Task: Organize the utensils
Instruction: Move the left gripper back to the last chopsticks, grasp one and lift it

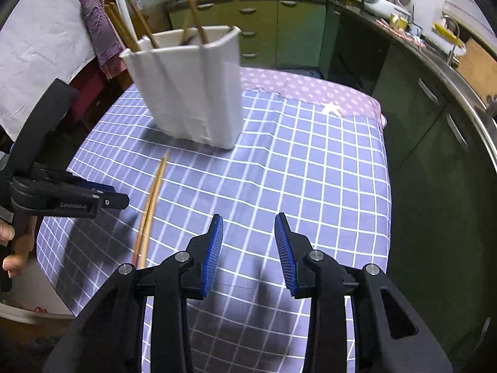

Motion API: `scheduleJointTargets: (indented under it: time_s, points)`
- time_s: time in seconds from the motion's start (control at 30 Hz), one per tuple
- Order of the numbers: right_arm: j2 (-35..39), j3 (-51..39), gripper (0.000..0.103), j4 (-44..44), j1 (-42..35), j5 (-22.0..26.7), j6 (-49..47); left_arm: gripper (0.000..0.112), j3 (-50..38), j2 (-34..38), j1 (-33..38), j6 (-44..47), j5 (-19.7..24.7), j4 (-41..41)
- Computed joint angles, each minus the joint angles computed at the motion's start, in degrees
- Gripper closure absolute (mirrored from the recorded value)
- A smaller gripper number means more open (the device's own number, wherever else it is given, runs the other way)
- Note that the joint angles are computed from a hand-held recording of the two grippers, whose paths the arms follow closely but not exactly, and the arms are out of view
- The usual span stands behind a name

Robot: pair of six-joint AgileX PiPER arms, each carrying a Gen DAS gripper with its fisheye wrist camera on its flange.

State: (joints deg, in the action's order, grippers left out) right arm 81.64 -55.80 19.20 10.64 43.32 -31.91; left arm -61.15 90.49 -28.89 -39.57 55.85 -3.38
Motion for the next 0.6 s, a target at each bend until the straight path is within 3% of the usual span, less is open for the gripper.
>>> scheduleJointTargets:
  time_s: [0.6]
  points:
    - [3.09,-0.32,0.066,4.53,-3.97,1.24,-6.96,0.083,-7.57,10.4,0.07,-3.99,3.16,1.32]
